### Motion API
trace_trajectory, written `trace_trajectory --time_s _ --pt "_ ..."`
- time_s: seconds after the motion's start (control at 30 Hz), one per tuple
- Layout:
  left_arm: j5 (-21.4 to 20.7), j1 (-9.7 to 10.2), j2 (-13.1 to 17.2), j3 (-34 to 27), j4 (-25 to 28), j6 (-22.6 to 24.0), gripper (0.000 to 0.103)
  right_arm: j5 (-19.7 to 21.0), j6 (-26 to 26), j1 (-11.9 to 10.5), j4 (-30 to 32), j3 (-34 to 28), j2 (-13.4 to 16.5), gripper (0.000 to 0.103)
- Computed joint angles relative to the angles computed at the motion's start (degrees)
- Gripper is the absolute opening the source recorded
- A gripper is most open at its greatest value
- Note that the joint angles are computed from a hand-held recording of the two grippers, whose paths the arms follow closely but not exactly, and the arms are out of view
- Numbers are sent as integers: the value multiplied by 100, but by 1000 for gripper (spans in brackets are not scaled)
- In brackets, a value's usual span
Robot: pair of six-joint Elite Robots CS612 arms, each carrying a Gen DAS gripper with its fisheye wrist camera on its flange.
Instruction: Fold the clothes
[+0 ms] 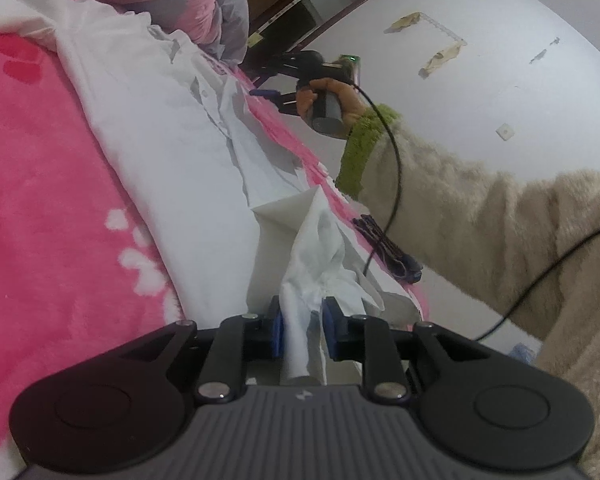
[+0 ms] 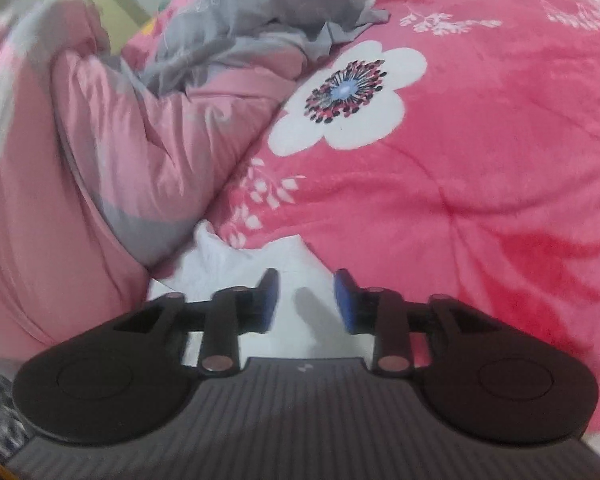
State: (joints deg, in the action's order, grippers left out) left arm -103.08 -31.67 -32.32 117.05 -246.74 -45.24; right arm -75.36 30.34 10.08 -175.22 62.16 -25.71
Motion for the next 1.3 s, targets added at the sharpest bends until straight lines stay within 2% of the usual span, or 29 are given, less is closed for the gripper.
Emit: trace_trajectory --time_s 0.03,0.13,0.27,0.4,0.5,0.53,0.57,0.63,0.77,0.9,1.17,1.23,1.3 --pt "10 -6 8 -1 -19 18 22 -89 -76 16 138 -104 41 46" --pt "52 -27 15 2 -45 77 22 -300 -265 56 530 -426 175 46" --pt "84 -42 32 1 -94 131 22 33 -282 31 791 -798 367 46" --pt "103 -51 54 -9 -149 150 22 37 -586 60 1246 -1123 481 46" --pt "136 -64 55 -4 -158 196 22 22 -826 83 1568 -1319 546 34" --pt "146 -69 56 -2 -162 208 22 -2 -940 96 1672 -1379 565 28" --pt "155 -74 58 0 -168 217 22 -59 -1103 118 1773 -1432 580 17" --pt "172 -84 59 10 -183 231 22 -350 -1545 191 1829 -1489 595 4" --pt "212 -108 47 33 -197 258 22 -1298 -2391 377 1472 -1564 666 2" --pt "246 -131 46 56 -229 271 22 -1777 -2713 474 1268 -1711 797 2" --pt "264 -139 49 67 -258 293 23 -2431 -2794 575 1076 -2051 1111 4" --pt "257 -137 55 61 -266 280 23 -2478 -2760 584 1012 -2088 1150 4" --pt "234 -127 69 49 -287 253 23 -2440 -2619 569 961 -1966 1068 12"
